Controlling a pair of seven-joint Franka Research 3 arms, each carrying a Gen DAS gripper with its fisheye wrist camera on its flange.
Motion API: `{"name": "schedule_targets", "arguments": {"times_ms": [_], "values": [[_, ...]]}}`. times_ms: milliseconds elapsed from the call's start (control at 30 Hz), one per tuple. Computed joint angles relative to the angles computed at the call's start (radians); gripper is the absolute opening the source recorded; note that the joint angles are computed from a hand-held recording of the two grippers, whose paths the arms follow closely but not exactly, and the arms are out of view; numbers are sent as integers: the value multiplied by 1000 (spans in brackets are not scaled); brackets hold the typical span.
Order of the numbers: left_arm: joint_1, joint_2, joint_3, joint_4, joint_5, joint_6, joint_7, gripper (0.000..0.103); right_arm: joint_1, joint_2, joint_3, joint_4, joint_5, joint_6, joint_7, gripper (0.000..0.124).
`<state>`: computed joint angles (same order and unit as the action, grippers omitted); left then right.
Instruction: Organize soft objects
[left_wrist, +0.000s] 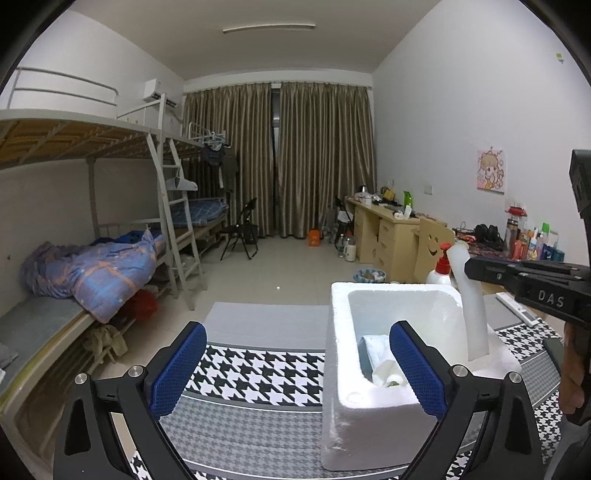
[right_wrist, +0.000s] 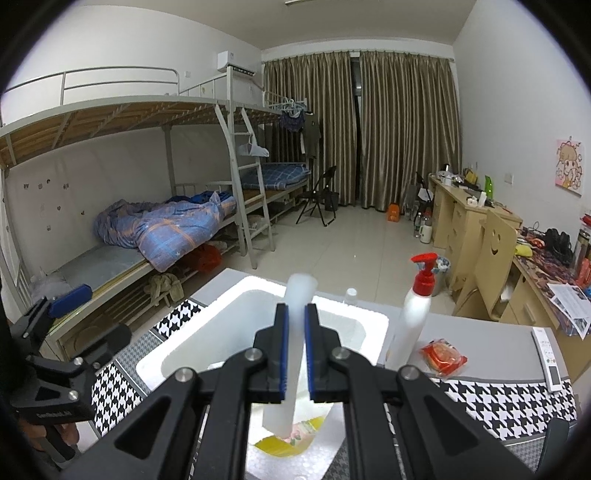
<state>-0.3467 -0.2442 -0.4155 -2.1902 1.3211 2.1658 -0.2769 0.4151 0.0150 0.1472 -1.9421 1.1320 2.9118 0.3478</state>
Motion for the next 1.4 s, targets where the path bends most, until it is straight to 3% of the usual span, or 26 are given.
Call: {"name": "schedule_targets", "arguments": {"times_ms": [300,367,400,433,500,967,1100,1233,1400], "values": [[1,-30,-6,-28,-1,-8,-26,100,0,23,2,-8,-157,0,144,15],[3,-35,-8,-34,1,-6,-30,100,-6,29,-1,-5,-204,-17,201,33],[3,-37,-8,-37,2,-3,-32,100,-8,28,0,-10,-214,-11,217,57],[4,-38,-8,-38,4,0,-34,100,-7,23,6,-20,-193,12,201,69],[5,-43,-9,-45,6,9,-40,100,-5,13,14,-32,-147,50,141,69],[4,-20,-15,-22,19,17,-31,100,5,-22,-2,-60,-45,47,49,75],[-4,-7,-18,-6,29,11,-30,100,7,-46,-15,-68,56,25,-31,75],[-14,-6,-21,2,40,2,-32,100,17,-85,-30,-85,203,27,-156,91],[-27,-3,-31,12,50,-20,-32,102,29,-122,-41,-107,328,36,-280,100]]}}
